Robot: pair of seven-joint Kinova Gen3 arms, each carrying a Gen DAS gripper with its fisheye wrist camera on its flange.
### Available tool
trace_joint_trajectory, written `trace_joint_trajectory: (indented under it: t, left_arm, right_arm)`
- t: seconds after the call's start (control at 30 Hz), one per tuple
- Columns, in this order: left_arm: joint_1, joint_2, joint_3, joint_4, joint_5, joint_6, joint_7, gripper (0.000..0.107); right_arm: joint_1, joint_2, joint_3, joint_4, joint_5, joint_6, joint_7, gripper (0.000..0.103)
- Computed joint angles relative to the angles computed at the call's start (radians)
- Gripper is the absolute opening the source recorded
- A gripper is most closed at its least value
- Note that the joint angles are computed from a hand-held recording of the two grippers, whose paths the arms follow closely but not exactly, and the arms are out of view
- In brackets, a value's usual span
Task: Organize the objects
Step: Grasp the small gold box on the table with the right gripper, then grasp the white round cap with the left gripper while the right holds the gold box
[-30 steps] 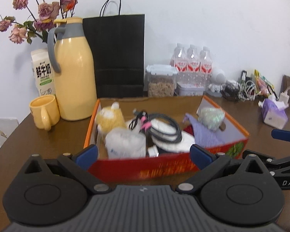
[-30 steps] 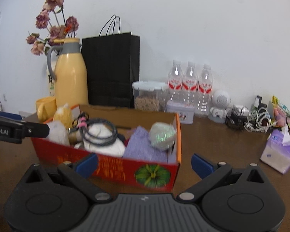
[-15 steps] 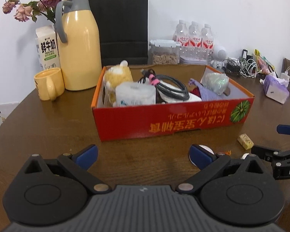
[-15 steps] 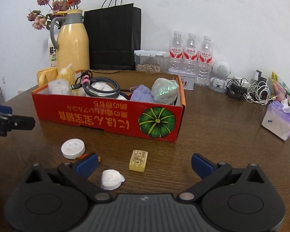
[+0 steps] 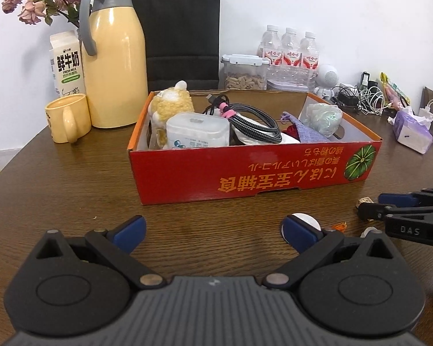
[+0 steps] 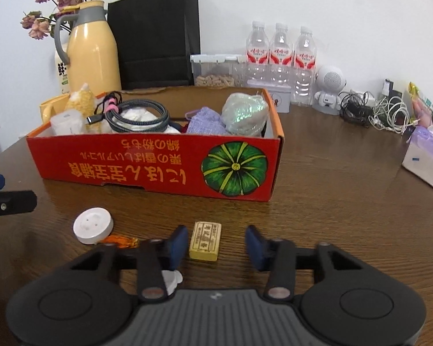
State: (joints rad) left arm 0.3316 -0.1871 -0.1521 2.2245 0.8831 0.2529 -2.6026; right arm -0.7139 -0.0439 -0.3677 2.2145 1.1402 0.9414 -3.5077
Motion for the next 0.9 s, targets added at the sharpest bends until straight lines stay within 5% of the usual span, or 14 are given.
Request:
trace_joint_trajectory:
  t: [0.07, 0.17, 0.9]
  left_arm:
    - [0.000, 0.005, 0.005, -0.003, -0.003, 0.001, 0.006, 0.103]
    - [-0.011, 0.012, 0.028, -0.007, -0.026, -0.002, 0.034, 0.103]
    - [-0.069, 0.060, 0.215, -0.052, -0.456, 0.027, 0.464, 0.103]
  right_arm:
    - [0.001, 0.000, 0.001, 0.003, 0.002, -0.007, -0.002, 0.035]
    - [0.000, 0.000, 0.000, 0.008, 0.012, -0.016, -0.008, 0.020]
    - [-0.106, 0.012, -0.048, 0.055, 0.128, 0.162, -0.177, 0.020]
